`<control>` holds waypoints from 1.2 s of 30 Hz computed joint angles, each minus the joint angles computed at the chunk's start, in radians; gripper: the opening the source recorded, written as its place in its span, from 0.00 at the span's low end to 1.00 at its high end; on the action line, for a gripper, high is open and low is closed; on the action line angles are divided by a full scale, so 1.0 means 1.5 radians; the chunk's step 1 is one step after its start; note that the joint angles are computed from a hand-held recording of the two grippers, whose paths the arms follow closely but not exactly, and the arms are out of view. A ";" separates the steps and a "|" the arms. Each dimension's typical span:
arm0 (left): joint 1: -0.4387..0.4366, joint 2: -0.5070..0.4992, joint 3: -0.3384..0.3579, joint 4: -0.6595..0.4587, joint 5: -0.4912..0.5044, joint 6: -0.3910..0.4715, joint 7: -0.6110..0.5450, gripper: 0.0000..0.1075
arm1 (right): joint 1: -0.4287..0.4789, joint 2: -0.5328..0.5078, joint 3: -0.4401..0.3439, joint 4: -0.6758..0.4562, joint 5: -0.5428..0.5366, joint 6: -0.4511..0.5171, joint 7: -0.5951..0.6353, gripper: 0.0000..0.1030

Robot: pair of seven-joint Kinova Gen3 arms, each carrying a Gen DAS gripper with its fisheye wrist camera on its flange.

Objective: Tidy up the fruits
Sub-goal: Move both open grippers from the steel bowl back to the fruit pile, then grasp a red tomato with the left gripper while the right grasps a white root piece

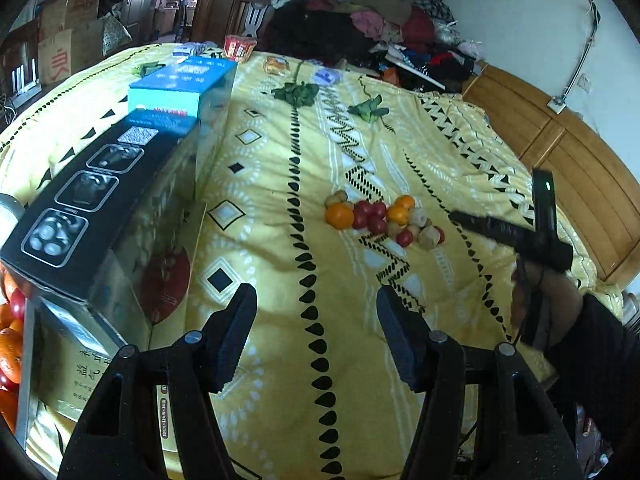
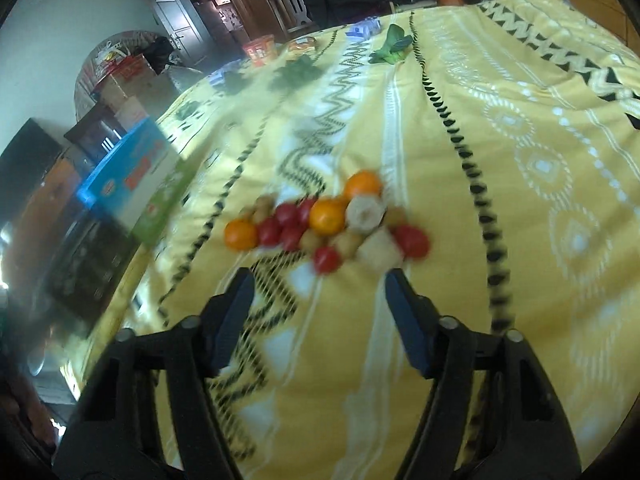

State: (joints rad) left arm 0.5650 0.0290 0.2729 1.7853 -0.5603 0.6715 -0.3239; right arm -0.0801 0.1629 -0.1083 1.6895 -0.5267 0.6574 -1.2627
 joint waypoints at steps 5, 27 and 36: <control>-0.007 0.020 -0.012 -0.003 0.027 -0.007 -0.031 0.59 | 0.030 0.118 -0.005 -0.140 -0.021 0.073 -0.002 0.29; 0.000 0.052 -0.052 -0.012 0.106 -0.061 -0.108 0.59 | 0.110 0.220 -0.152 -0.240 -0.103 0.324 0.150 0.31; 0.002 0.070 -0.052 -0.021 0.129 -0.077 -0.130 0.59 | 0.005 0.056 0.078 -0.073 -0.012 0.111 0.095 0.32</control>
State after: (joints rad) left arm 0.5677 0.1341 0.1944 1.7536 -0.3674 0.5554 -0.5194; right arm -0.0722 0.2468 0.0088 1.5795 -0.5452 0.8241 -1.1201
